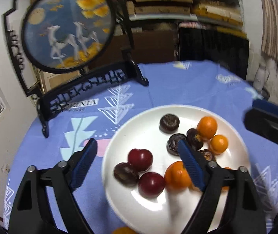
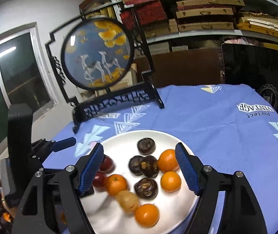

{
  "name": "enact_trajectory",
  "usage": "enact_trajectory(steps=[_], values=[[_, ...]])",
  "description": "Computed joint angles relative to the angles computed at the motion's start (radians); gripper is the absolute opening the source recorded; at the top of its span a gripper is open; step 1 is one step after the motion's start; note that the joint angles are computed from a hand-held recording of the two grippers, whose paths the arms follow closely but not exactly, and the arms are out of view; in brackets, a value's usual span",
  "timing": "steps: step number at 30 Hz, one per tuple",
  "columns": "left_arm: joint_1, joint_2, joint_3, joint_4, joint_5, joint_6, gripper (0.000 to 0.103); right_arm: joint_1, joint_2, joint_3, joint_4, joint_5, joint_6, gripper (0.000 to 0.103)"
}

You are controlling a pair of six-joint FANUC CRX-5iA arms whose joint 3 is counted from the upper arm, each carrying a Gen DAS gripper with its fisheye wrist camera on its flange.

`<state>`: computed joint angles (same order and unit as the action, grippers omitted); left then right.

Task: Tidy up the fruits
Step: 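Grasp the last water chestnut with the right tool while the left tool grasps a yellow-orange tomato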

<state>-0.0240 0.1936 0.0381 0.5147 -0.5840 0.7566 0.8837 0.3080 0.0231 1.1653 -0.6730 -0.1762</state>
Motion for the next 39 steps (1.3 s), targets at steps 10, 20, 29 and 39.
enact_trajectory(steps=[10,20,29,39], values=[[0.186,-0.195,-0.283,0.154,-0.072,-0.285,0.093,0.181,-0.026,0.013,-0.403,-0.158,0.367,0.088],[0.231,-0.249,-0.37,0.113,-0.168,-0.415,0.093,0.184,0.157,0.274,-0.655,-0.27,0.669,0.05],[0.161,-0.183,-0.292,0.028,-0.206,-0.244,0.065,0.205,0.074,0.165,-0.575,-0.25,0.571,0.042],[0.139,-0.139,-0.227,-0.026,-0.265,-0.091,0.036,0.212,0.03,0.09,-0.565,-0.204,0.516,0.042]])
